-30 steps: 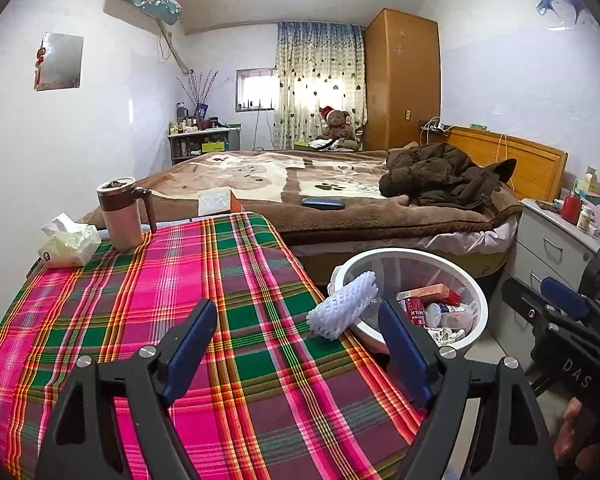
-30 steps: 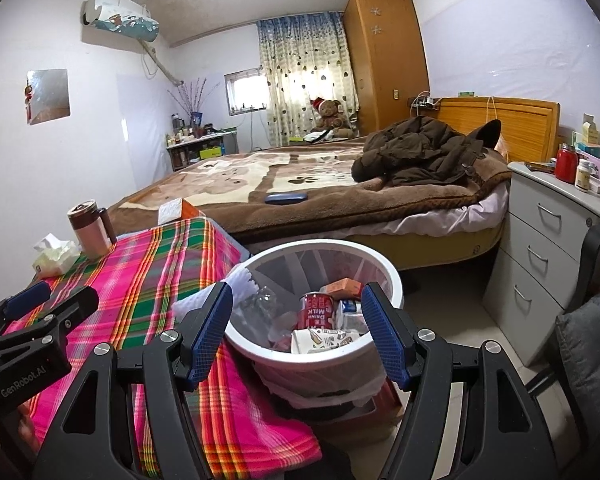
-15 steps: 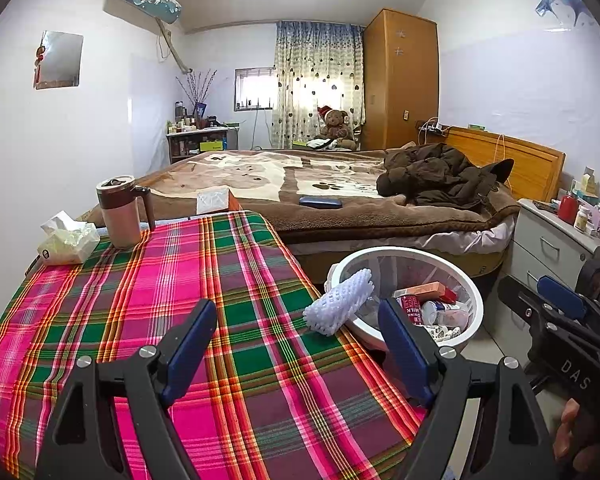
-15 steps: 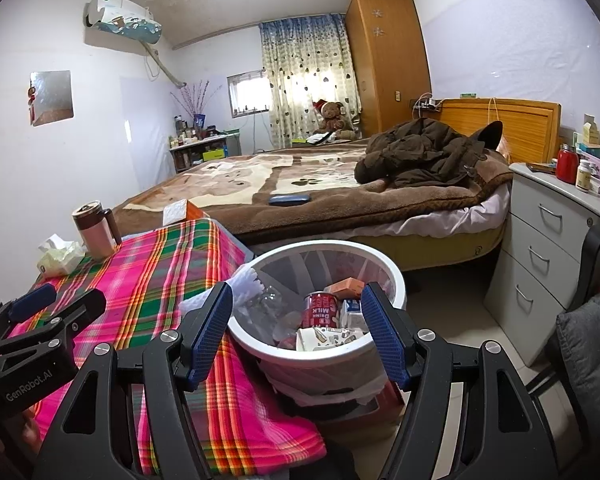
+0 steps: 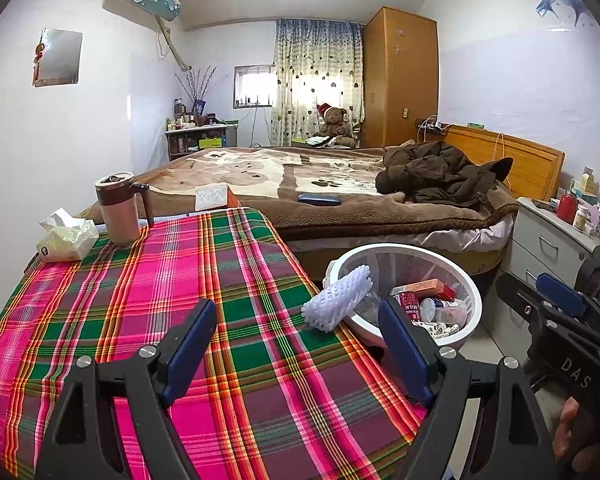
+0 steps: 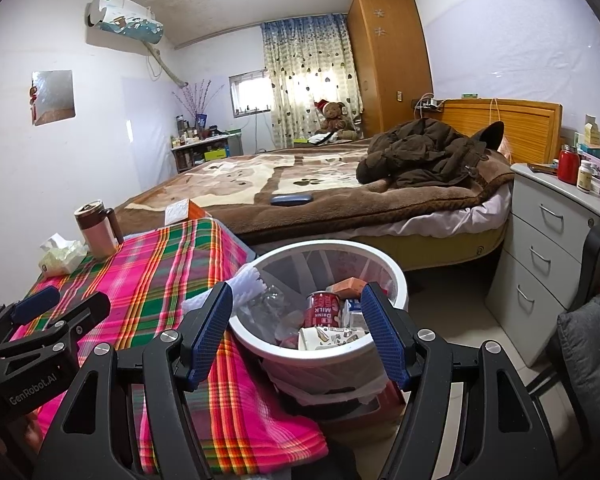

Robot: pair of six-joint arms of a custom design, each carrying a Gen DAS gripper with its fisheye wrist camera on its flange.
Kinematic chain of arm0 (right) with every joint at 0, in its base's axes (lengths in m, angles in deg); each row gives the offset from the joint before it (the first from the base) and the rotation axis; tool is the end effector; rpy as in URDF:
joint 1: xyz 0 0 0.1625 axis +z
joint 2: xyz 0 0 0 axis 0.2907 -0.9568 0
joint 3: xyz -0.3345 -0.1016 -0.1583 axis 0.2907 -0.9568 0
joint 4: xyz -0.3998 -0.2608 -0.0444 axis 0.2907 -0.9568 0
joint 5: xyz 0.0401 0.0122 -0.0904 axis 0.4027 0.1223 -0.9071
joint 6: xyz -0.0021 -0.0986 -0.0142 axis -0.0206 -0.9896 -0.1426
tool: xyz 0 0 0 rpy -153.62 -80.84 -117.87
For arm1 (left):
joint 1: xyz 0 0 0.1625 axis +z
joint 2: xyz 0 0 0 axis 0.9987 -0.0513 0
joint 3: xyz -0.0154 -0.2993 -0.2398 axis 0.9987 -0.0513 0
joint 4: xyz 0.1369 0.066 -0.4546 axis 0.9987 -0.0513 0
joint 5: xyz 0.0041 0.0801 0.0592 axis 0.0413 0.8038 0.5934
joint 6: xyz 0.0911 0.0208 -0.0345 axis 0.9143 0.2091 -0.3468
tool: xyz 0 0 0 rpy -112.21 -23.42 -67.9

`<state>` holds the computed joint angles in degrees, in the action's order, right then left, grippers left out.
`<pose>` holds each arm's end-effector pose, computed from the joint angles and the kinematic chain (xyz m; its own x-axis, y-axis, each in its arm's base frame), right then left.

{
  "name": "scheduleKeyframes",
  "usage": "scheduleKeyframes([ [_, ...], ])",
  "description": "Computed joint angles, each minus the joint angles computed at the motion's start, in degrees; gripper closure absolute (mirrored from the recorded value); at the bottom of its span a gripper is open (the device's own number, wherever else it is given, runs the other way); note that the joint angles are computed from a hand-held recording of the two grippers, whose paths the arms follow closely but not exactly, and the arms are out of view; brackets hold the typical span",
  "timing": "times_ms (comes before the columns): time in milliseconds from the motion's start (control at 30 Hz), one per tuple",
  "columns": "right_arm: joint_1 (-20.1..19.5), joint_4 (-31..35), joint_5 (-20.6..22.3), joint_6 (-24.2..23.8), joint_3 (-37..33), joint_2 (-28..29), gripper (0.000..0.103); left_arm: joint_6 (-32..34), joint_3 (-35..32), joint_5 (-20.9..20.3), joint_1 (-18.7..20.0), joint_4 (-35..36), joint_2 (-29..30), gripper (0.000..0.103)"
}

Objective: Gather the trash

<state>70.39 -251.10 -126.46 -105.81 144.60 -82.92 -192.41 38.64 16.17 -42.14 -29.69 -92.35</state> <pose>0.0811 -0.5015 0.1359 -0.7777 0.1082 0.6193 -0.5351 0.4031 -0.7424 -0.2293 -0.5220 0.0259 -0.7227 0.1936 -0.6635 0.6665 0.4492 -0.5949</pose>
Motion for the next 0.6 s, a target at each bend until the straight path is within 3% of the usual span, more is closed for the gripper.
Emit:
scheduleKeyframes([
  [600,0.11,0.21,0.10,-0.02,0.05,-0.16,0.035,-0.35,-0.19,-0.49,-0.18,0.52,0.08,0.019],
])
